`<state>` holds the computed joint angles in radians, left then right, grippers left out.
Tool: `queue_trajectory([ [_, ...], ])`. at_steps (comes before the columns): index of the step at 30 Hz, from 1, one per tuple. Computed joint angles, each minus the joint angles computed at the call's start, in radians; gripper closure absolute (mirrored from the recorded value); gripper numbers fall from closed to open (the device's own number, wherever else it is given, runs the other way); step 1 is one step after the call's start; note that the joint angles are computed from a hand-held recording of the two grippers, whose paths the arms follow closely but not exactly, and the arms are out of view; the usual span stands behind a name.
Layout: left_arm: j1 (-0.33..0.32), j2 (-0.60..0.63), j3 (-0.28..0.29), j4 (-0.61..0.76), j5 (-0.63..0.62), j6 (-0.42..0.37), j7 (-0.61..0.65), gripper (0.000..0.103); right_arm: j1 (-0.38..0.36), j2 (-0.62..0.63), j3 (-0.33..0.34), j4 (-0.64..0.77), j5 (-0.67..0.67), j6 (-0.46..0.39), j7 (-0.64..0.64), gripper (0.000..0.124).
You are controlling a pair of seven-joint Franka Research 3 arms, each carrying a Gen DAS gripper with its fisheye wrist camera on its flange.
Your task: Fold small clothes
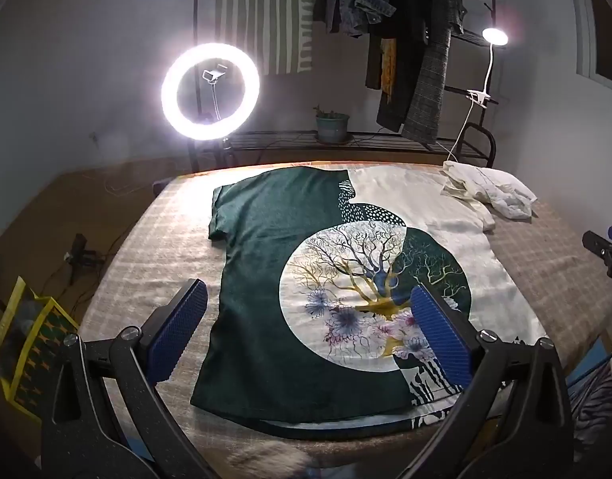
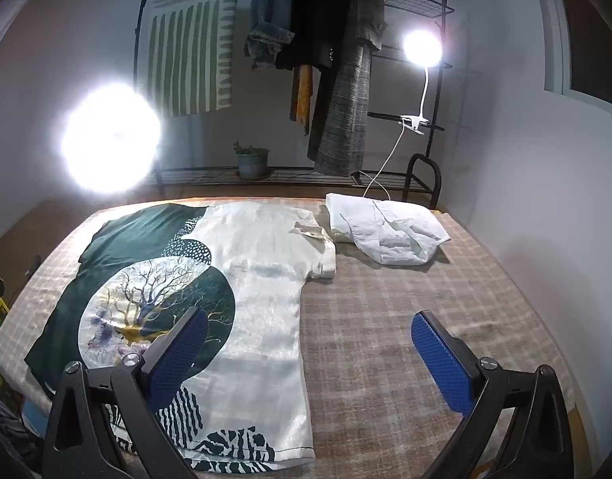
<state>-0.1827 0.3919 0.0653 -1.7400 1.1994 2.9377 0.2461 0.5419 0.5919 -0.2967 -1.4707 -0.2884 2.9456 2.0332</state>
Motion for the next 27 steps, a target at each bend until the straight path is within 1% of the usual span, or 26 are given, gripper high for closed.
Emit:
queue_trajectory([
  [3,-0.023,-0.006,0.014,0.002,0.057,-0.026,-0.050,0.000,-0.003,-0.003,0.005,-0.002,0.003,-0.004,-0.007,0.021],
  [4,-0.028,-0.008,0.012,0.003,0.073,-0.040,-0.063,0.000,-0.002,-0.002,0.003,-0.002,0.001,-0.007,-0.006,0.021],
  [5,-0.018,0.005,-0.009,0.013,0.039,-0.053,-0.040,0.000,-0.005,-0.001,0.006,-0.001,0.002,-0.006,-0.009,0.021],
  [6,0.008,0.009,-0.019,0.010,0.001,-0.023,-0.022,0.000,0.000,-0.003,0.000,-0.005,-0.001,0.000,-0.005,0.021],
  [8,-0.003,0.009,0.001,0.010,0.023,-0.014,-0.067,0.000,-0.001,0.003,0.004,0.008,0.002,-0.009,-0.007,0.021],
  [10,0.005,0.003,0.007,0.005,0.031,0.003,-0.080,0.000,-0.003,0.005,0.006,0.009,0.003,-0.007,-0.009,0.021],
  [16,0.004,-0.018,0.012,-0.006,0.069,-0.021,-0.116,0.000,0.012,0.007,-0.008,0.008,-0.008,-0.004,0.010,0.021],
  [19,0.012,-0.022,0.004,-0.008,0.093,-0.017,-0.140,0.000,0.009,0.010,-0.006,0.014,-0.008,-0.009,0.008,0.021],
  [23,0.027,-0.023,-0.007,-0.006,0.093,-0.013,-0.128,0.000,0.005,0.008,-0.002,0.011,-0.006,-0.005,0.005,0.021],
  [27,0.023,-0.025,-0.010,-0.007,0.101,-0.018,-0.132,0.000,0.004,0.007,-0.001,0.009,-0.005,-0.003,0.004,0.021],
])
